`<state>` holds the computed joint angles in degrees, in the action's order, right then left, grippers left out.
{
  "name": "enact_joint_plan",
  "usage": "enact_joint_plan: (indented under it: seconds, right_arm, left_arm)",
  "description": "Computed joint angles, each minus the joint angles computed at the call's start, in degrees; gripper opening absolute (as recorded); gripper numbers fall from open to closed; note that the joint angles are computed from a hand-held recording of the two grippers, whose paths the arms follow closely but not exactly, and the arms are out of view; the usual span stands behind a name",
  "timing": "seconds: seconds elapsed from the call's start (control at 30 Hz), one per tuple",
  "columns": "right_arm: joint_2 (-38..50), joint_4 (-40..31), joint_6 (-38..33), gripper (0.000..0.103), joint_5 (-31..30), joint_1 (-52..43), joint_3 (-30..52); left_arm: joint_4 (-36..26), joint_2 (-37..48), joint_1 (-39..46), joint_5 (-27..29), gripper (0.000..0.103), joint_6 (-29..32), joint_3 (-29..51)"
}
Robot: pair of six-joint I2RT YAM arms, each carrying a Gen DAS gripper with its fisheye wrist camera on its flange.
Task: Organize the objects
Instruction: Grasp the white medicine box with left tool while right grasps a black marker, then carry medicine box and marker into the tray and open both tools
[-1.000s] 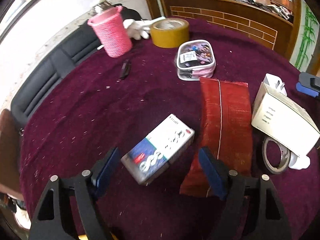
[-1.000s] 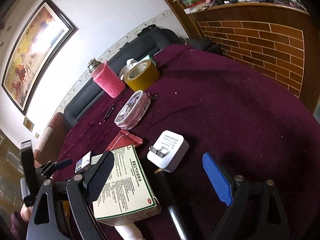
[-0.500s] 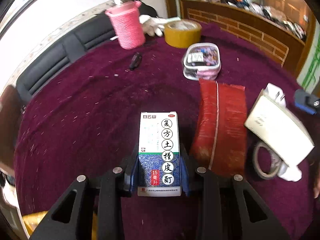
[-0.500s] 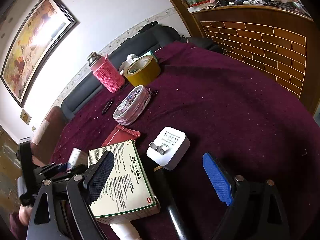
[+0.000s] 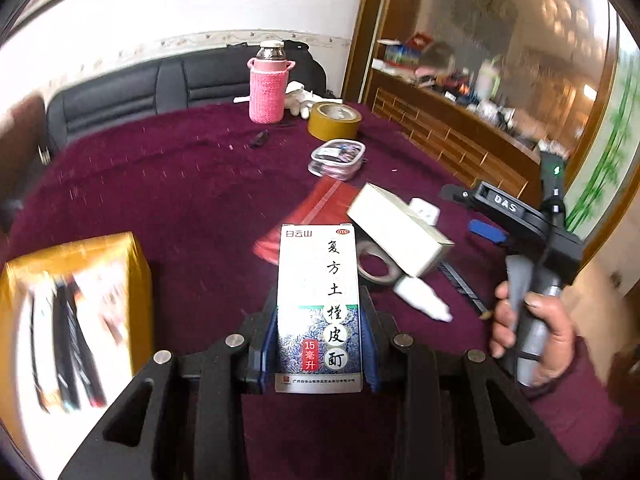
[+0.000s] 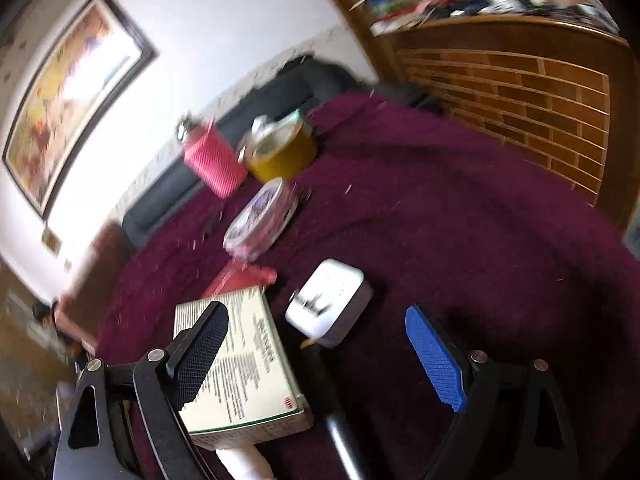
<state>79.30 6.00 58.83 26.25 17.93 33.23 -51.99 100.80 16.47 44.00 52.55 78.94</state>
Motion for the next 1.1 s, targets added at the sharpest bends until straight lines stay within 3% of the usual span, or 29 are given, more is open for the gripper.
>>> enact_joint_plan:
  seconds: [0.1, 0.23, 0.3, 0.47, 0.53, 0.57, 0.6, 0.73, 0.77, 0.93, 1.1]
  right_arm:
    - [-4.45, -2.09, 3.29, 0.093, -3.45, -1.27, -2.89]
    - [-7.2, -12.92, 3.54, 0.093, -3.12, -0.21, -1.43]
    - [-6.26, -20.48, 1.02, 0.093, -2.12, 1.32, 2.0]
    - [1.48, -31.25, -7.64, 0.092, 2.4, 8.41, 10.3]
    - [6.76, -34.11, -9.93, 0.082, 4.81, 10.88, 13.93]
    - [9.74, -35.49, -10.64, 0.069, 5.41, 11.76, 15.9]
    - [12.03, -35.8, -11.21, 0.053, 4.92, 11.95, 17.16]
    - [13.84, -32.56, -11.75, 0.032, 4.25, 10.65, 17.02]
    - [12.61, -30.05, -11.85, 0.021, 2.03, 9.71, 15.45]
    - [8.24, -28.65, -9.57, 0.016, 0.63, 11.14, 11.42]
    - [-2.75, -24.94, -3.81, 0.016, -1.86, 13.88, 2.26]
  left_arm:
    - [-1.02, -0.1, 1.83, -0.14, 0.033, 1.16, -2.18]
    - [-0.46, -1.29, 3.66, -0.72, 0.033, 3.58, -5.17]
    - [-1.97, -1.27, 4.95, -0.37, 0.033, 5.33, -5.42]
    - [-2.84, -2.44, 7.64, 0.33, 0.033, 8.85, -7.27]
    - [-2.94, -2.41, 8.01, 0.31, 0.033, 8.92, -7.53]
    - [-2.99, -2.45, 8.16, 0.15, 0.033, 8.94, -7.66]
    - [-2.78, -2.68, 8.24, -0.13, 0.033, 8.79, -7.97]
    - [-2.91, -3.49, 9.38, -0.19, 0.033, 9.8, -8.67]
    - [-3.22, -3.59, 9.67, -0.1, 0.033, 10.21, -8.67]
    - [-4.67, -3.92, 10.89, 0.97, 0.033, 12.02, -8.62]
    - [-6.97, -2.97, 12.4, 2.75, 0.033, 13.31, -7.04]
